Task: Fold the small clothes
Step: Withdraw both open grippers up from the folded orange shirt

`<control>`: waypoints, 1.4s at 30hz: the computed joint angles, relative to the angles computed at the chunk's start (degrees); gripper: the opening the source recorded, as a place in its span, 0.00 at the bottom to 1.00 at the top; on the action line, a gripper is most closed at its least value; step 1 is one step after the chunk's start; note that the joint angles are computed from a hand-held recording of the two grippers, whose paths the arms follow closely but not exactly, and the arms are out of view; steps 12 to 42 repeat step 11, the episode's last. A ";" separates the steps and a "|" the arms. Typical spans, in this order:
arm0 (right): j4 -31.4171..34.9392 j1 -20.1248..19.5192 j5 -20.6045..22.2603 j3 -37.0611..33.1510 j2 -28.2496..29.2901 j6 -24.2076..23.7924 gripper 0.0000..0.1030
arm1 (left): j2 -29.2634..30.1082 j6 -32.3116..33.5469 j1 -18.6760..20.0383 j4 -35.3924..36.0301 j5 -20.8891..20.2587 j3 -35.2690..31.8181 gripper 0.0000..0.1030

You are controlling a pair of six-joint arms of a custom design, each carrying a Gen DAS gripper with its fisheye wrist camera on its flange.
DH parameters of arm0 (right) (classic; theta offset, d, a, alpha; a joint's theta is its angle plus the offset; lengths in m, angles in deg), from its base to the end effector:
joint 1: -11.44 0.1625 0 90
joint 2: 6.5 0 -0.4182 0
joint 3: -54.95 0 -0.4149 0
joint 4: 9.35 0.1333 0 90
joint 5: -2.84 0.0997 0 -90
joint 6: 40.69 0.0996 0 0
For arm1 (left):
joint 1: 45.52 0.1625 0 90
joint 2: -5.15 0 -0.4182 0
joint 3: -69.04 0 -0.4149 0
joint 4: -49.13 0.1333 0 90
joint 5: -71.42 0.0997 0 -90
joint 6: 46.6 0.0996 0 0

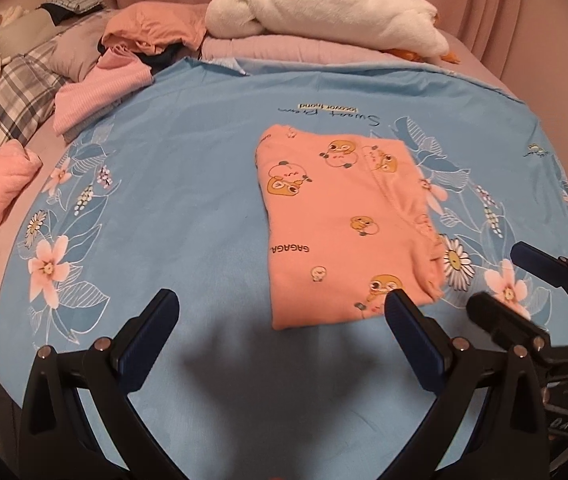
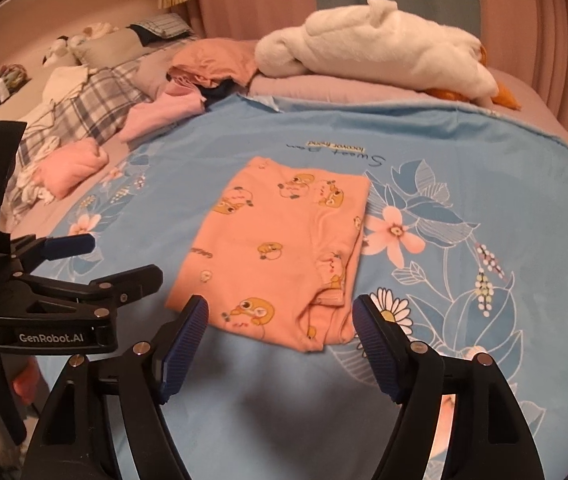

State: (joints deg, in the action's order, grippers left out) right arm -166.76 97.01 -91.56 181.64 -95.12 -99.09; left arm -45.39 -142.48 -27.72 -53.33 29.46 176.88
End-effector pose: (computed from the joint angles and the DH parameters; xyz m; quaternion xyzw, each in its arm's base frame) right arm 0.0888 -0.4806 0.2870 0.4300 -0.8659 0.1966 0.1636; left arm -0.4257 -0.3545 0.0187 -0.0213 0.8583 -0.3381 0.3856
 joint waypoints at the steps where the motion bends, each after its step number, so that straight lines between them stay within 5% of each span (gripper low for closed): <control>1: 0.10 -0.06 0.32 0.30 -0.55 -0.17 0.81 | -0.03 -0.18 -0.36 0.27 0.06 -0.13 1.00; 11: -0.52 -0.62 3.46 4.03 -6.46 -3.01 0.86 | 0.88 -3.21 -3.54 4.69 0.50 -2.45 1.00; 42: -0.52 -0.62 3.46 4.03 -6.46 -3.01 0.86 | 0.88 -3.21 -3.54 4.69 0.50 -2.45 1.00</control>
